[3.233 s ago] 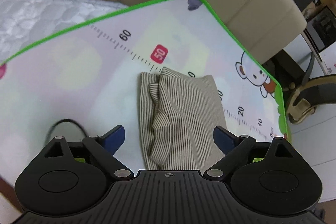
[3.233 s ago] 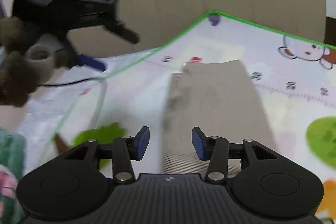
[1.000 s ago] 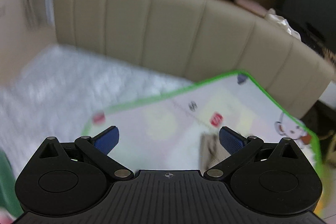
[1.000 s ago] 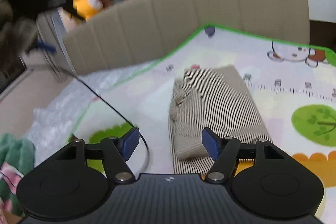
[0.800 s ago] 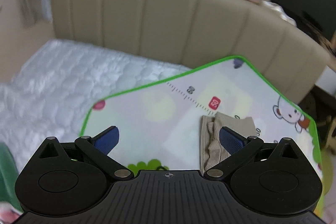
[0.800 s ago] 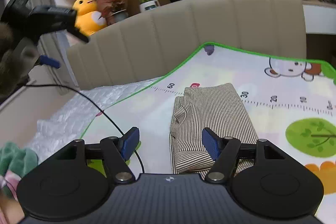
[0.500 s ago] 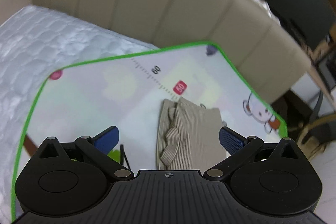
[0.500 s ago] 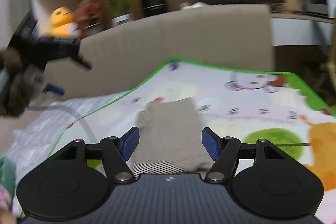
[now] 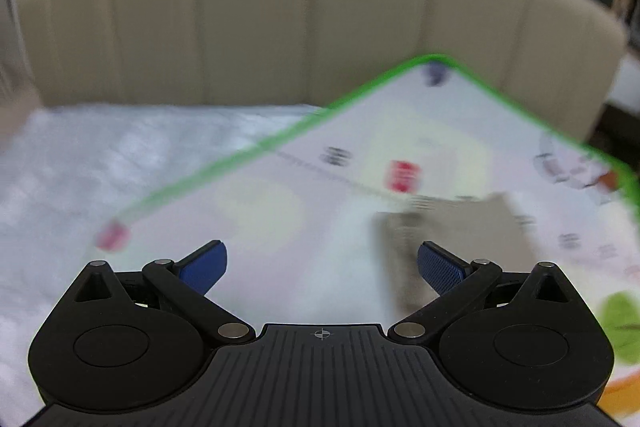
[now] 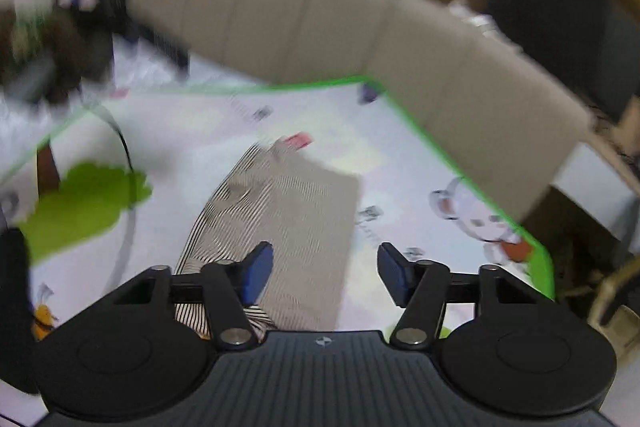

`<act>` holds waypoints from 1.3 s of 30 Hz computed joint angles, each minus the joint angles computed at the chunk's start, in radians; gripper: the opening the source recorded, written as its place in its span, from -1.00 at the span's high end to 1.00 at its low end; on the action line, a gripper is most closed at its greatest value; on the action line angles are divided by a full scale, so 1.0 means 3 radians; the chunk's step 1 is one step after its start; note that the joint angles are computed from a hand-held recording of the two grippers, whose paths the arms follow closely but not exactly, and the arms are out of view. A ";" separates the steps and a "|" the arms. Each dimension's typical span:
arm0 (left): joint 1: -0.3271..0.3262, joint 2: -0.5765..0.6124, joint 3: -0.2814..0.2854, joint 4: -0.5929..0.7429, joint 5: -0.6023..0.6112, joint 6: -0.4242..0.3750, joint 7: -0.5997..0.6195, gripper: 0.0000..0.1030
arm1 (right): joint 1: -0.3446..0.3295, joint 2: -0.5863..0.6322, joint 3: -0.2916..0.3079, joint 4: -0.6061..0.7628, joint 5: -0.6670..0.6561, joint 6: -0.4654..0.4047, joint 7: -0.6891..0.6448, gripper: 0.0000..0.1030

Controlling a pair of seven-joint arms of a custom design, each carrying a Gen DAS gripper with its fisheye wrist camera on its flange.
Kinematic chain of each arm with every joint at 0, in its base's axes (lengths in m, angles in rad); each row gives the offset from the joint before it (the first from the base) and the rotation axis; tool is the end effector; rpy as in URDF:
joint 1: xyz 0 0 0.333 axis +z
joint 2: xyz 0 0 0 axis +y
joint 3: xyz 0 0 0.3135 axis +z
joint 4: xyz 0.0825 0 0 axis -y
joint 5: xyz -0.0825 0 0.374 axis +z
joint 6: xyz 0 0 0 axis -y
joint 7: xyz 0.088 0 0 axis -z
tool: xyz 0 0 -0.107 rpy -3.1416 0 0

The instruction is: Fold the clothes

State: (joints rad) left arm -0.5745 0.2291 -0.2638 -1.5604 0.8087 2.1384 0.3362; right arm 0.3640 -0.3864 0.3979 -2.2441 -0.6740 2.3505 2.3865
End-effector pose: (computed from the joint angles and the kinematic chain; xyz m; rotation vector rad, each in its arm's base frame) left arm 0.4743 -0.4539 0.5642 -1.8284 1.6711 -0.6548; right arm 0.3361 0.3379 0.5639 -2.0810 1.4831 -0.9803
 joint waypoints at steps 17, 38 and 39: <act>0.0549 -0.0525 -0.0150 -0.1274 0.0211 0.1550 0.0376 -1.00 | 0.0307 0.0430 -0.0688 -0.0833 0.0023 0.1764 -0.0164 0.85; 0.0314 -0.0293 -0.0097 -0.1195 -0.1000 0.1457 0.1075 -1.00 | -0.0013 0.0682 0.0040 -0.0530 -0.1230 0.1110 -0.0788 -0.30; 0.0324 -0.0298 -0.0098 -0.1203 -0.1011 0.1464 0.1066 -1.00 | -0.0004 0.0757 0.0040 -0.0481 -0.1413 0.1069 -0.0685 -0.30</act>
